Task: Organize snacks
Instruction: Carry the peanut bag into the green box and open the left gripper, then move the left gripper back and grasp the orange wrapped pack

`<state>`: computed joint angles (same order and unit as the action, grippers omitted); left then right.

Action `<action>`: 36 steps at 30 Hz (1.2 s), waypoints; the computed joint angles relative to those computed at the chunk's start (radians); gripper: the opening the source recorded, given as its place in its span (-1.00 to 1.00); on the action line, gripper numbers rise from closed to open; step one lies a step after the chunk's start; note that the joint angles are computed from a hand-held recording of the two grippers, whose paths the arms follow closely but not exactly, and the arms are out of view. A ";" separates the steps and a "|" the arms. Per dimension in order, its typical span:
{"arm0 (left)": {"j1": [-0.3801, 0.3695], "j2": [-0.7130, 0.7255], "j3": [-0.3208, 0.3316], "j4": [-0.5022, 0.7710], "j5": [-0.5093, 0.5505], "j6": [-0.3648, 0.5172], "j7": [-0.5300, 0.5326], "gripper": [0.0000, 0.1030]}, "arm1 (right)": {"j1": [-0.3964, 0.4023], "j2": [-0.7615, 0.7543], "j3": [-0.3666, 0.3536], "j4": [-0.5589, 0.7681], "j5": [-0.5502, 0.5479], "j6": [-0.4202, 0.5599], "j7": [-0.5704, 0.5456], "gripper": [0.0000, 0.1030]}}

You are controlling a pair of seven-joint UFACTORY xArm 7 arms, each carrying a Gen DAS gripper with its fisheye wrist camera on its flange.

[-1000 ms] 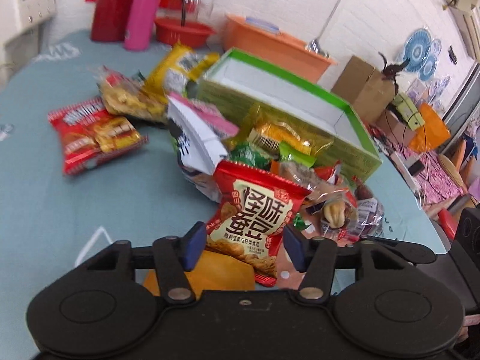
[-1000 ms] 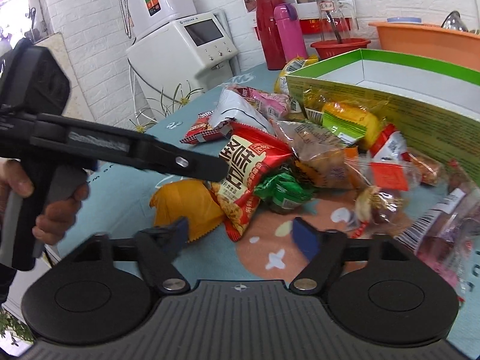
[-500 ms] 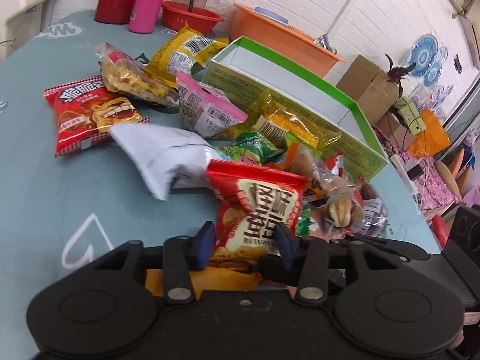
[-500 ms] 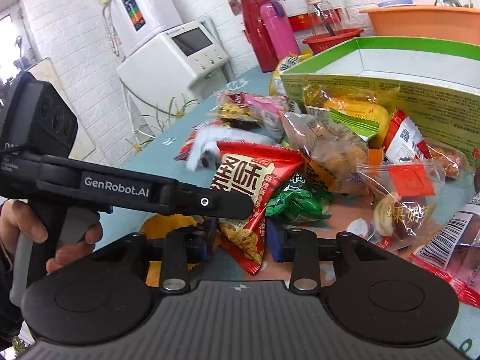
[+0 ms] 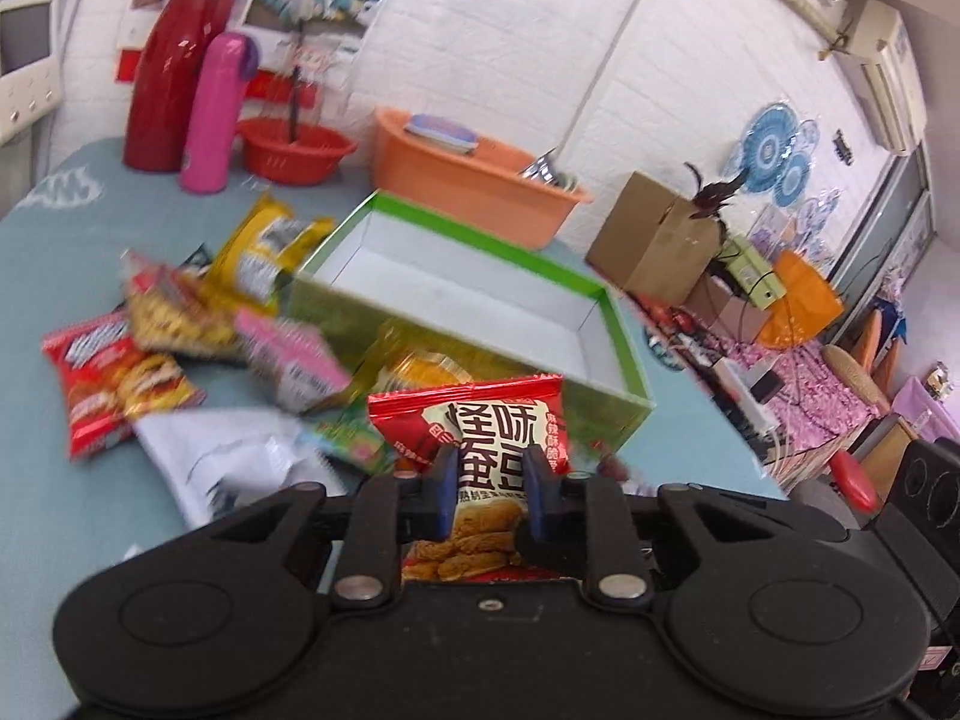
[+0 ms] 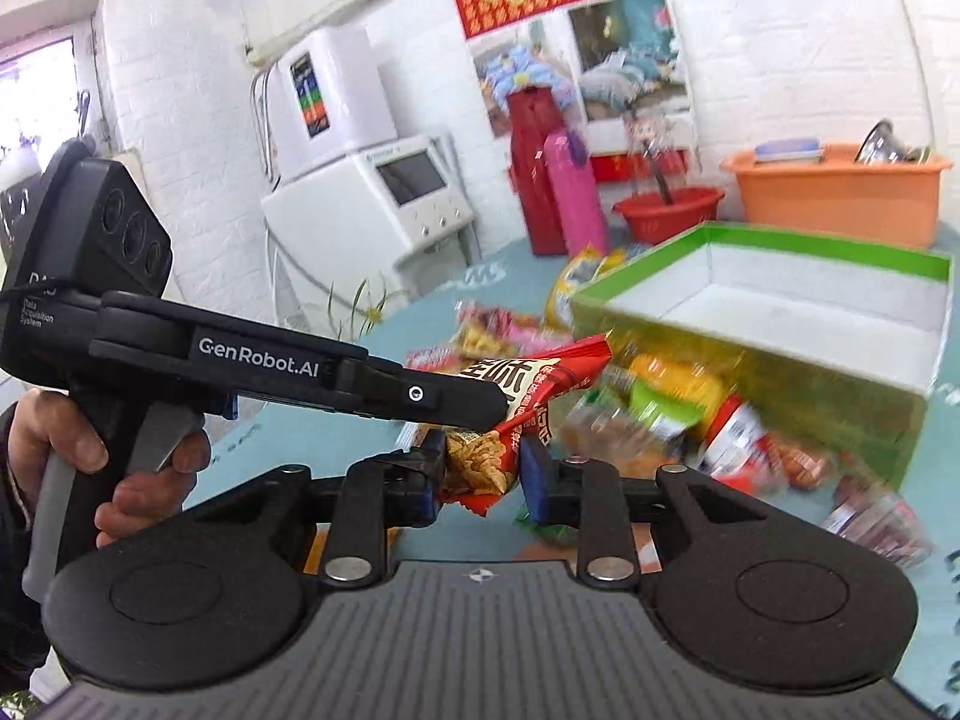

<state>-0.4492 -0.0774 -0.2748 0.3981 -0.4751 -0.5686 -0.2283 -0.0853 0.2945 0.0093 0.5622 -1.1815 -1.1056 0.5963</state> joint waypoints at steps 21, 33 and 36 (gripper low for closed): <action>0.121 0.460 0.069 0.585 0.505 0.180 -0.182 0.36 | -0.087 0.187 -0.004 0.277 0.146 0.061 0.081 -0.09; -0.131 0.486 0.273 0.571 0.249 0.098 0.022 1.00 | -0.034 0.178 -0.003 0.199 0.373 0.077 -0.265 1.00; -0.150 0.416 0.266 0.494 0.162 0.074 0.084 1.00 | -0.055 0.127 -0.003 0.143 0.356 0.052 -0.311 1.00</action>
<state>-0.5997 0.3388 -0.0090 0.8918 -0.3126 -0.4950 -0.1444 -0.1402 0.4215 0.0067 0.7053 -0.8250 -1.0540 0.2849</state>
